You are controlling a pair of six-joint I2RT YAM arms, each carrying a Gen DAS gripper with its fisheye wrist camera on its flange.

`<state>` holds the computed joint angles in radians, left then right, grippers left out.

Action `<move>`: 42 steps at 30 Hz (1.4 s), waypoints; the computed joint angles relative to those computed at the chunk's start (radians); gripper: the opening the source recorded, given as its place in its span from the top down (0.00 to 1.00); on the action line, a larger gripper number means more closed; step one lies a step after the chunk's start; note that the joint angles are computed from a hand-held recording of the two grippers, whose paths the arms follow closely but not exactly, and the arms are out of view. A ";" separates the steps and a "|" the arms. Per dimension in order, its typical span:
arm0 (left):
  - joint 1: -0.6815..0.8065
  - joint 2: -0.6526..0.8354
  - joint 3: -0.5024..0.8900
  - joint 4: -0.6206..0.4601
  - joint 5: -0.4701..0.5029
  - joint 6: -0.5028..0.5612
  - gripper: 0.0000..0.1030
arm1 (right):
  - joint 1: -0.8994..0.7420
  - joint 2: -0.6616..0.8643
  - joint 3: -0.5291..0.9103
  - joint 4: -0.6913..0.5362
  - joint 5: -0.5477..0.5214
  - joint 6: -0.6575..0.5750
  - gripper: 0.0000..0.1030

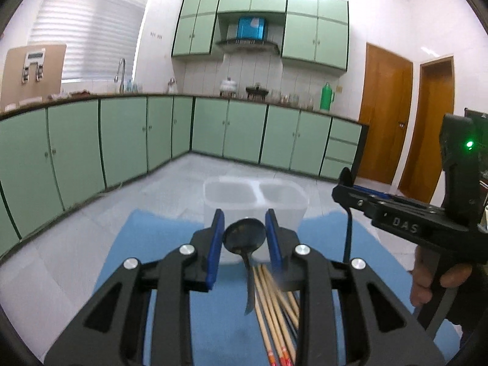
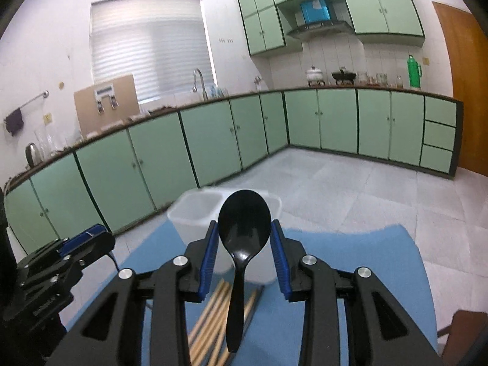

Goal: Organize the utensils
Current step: 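Lift both spoons into the white holder and open both tools, then withdraw both open tools back toward the chopsticks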

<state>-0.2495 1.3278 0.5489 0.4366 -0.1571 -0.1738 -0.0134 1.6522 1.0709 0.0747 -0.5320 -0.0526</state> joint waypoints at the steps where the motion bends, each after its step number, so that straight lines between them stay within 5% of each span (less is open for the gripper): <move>1: -0.002 -0.010 0.014 -0.003 -0.001 -0.001 0.75 | 0.000 0.005 0.021 0.010 -0.010 0.015 0.67; 10: 0.003 -0.049 0.197 -0.041 0.011 0.007 0.75 | 0.025 0.129 0.217 0.081 0.016 0.110 0.67; 15: 0.030 0.081 0.342 -0.007 0.029 0.021 0.75 | 0.059 0.238 0.364 0.095 0.084 0.157 0.67; 23: 0.091 0.357 0.567 -0.098 0.090 0.005 0.75 | 0.106 0.385 0.492 0.043 0.163 0.152 0.67; 29: 0.119 0.458 0.631 -0.174 0.116 0.005 0.73 | 0.096 0.406 0.486 -0.030 0.132 0.115 0.66; 31: 0.138 0.449 0.600 -0.160 0.133 0.006 0.63 | 0.088 0.393 0.464 -0.042 0.122 0.113 0.65; 37: 0.144 0.348 0.500 -0.181 0.117 0.024 0.50 | 0.051 0.282 0.331 -0.042 0.111 0.117 0.50; 42: 0.115 0.191 0.327 -0.238 0.076 0.024 0.34 | 0.015 0.095 0.098 -0.062 0.128 0.093 0.26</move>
<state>-0.1342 1.5190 0.8759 0.1982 -0.0811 -0.1502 0.0014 1.7471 1.1689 0.0124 -0.4045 0.0402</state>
